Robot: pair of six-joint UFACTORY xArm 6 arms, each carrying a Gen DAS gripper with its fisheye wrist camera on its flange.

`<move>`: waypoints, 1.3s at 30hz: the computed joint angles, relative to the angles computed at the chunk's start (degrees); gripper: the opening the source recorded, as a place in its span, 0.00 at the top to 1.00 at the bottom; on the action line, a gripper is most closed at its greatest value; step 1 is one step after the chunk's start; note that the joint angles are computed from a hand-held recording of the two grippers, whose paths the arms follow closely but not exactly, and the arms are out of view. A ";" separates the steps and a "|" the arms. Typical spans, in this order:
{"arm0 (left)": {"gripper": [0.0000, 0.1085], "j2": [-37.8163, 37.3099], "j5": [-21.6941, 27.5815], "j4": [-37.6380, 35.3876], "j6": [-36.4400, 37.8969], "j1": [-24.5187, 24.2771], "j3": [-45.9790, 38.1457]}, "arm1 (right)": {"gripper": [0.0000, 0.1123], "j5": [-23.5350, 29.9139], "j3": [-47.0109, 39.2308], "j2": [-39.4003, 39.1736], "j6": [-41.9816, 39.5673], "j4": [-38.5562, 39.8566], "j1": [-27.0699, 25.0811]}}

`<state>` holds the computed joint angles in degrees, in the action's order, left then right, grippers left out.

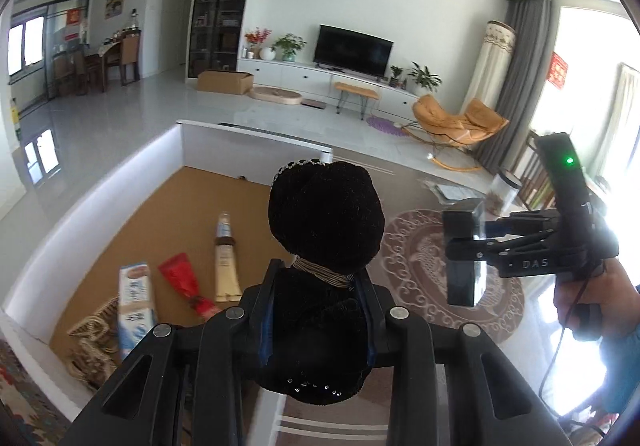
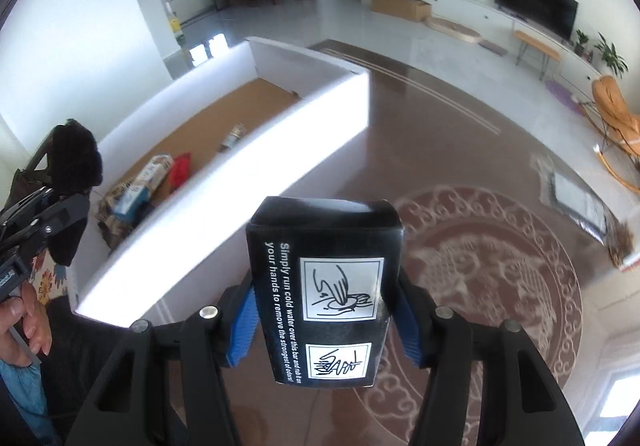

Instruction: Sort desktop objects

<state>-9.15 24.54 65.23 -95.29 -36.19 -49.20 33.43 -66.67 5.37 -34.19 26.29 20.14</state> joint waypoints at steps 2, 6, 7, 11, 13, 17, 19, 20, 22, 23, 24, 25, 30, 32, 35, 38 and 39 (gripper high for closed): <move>0.70 -3.50 1.45 -3.49 2.96 2.97 3.21 | 0.47 1.71 -5.37 2.39 0.13 1.08 3.08; 0.70 -7.24 3.02 -9.32 7.62 8.05 8.49 | 0.47 5.43 -15.68 7.43 0.19 2.21 8.92; 0.70 -7.41 2.70 -10.67 8.41 9.08 9.52 | 0.47 7.12 -18.55 9.08 0.37 2.19 10.25; 0.70 -5.31 1.00 -14.20 10.26 11.52 11.82 | 0.47 14.56 -31.11 18.13 3.76 -1.46 15.07; 0.70 -3.65 0.85 -15.62 10.68 11.69 11.78 | 0.47 15.46 -35.29 22.45 7.23 -5.70 17.59; 0.60 -1.43 2.22 -18.90 12.20 12.33 11.01 | 0.47 19.07 -46.91 33.65 13.46 -11.58 19.68; 0.39 -0.65 3.73 -20.85 13.53 12.14 10.39 | 0.43 21.66 -52.20 38.62 15.41 -12.56 19.58; 0.25 -0.73 4.22 -20.23 13.08 12.03 10.35 | 0.37 22.41 -54.16 40.36 16.07 -12.52 19.54; 0.22 -1.36 5.86 -17.82 11.20 11.35 10.38 | 0.25 20.38 -53.52 40.75 16.18 -11.96 19.20; 0.22 -1.65 6.92 -17.46 10.86 11.08 10.35 | 0.24 19.04 -52.44 40.23 15.60 -11.15 18.78; 0.22 -2.18 8.07 -17.12 10.09 10.73 10.55 | 0.23 17.58 -50.59 39.08 15.21 -10.49 18.53; 0.22 -2.63 8.90 -16.50 8.79 10.37 10.71 | 0.20 15.92 -47.93 37.26 15.13 -10.28 18.38; 0.22 -5.38 13.42 -11.35 -1.84 6.68 11.15 | 0.12 8.22 -34.93 27.77 13.31 -11.54 16.98; 0.21 -5.51 15.04 -10.69 -3.99 4.73 10.54 | 0.09 6.77 -30.78 24.31 12.31 -12.26 16.62; 0.16 -4.61 17.97 -12.40 -4.11 1.85 8.44 | 0.09 6.67 -26.01 20.39 10.64 -12.87 15.74; 0.14 -3.16 23.84 -14.69 -3.55 -1.32 5.02 | 0.09 6.76 -23.46 18.43 9.82 -12.74 15.12; 0.14 -3.05 26.70 -15.00 -4.20 -2.67 4.04 | 0.09 6.58 -22.89 17.97 9.71 -12.65 14.92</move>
<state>-12.20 51.23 50.22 -99.49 -38.87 -45.16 40.01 -89.55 23.34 -24.48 13.65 35.05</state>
